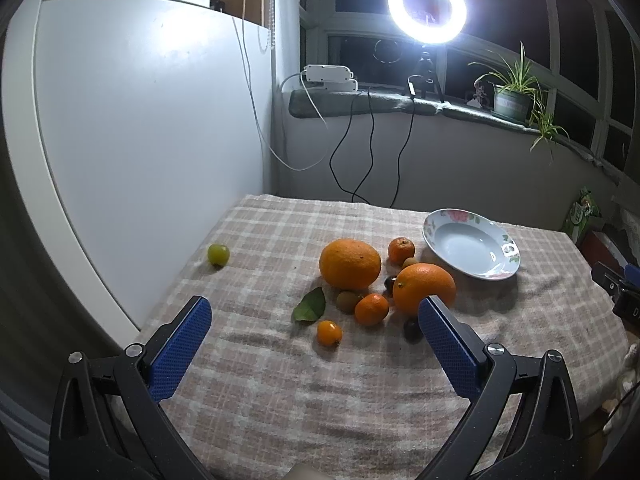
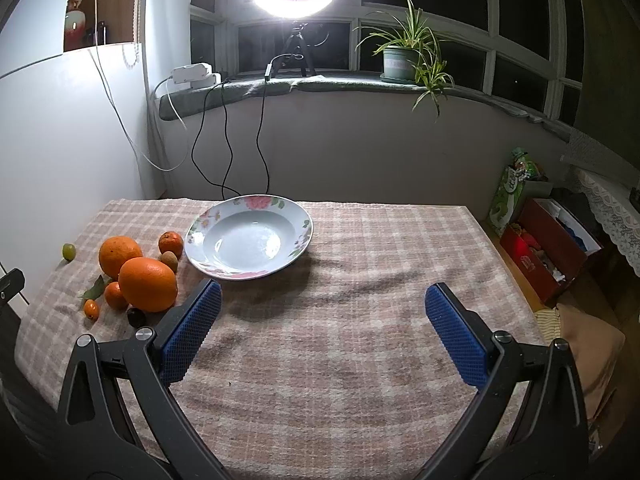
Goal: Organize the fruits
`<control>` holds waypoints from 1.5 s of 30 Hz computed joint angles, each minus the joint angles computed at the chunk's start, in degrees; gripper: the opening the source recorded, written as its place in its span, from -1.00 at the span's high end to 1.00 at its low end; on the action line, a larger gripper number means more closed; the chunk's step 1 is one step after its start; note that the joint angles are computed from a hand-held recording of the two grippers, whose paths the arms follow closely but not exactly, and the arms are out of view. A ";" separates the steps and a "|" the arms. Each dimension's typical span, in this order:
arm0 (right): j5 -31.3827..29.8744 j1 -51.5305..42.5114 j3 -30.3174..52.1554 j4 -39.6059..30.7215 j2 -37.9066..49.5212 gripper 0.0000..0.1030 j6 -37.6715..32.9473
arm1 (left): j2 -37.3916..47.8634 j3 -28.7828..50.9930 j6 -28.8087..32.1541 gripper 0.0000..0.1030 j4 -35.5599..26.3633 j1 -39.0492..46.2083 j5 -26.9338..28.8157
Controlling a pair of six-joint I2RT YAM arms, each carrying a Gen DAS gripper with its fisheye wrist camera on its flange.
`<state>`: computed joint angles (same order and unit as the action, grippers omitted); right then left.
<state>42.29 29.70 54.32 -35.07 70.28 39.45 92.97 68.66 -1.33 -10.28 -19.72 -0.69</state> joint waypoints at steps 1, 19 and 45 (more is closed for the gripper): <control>-0.04 0.03 -0.02 0.14 0.09 -1.00 -0.12 | -0.05 -0.06 -0.02 -0.99 0.06 -0.03 0.02; -0.29 0.34 -0.26 0.85 0.28 -1.00 -0.34 | -0.34 -0.19 0.02 -0.99 0.17 -0.50 -0.19; -15.30 -5.04 -4.04 14.08 3.44 -1.00 -7.35 | 6.03 3.83 -0.14 -0.99 -1.87 1.12 4.75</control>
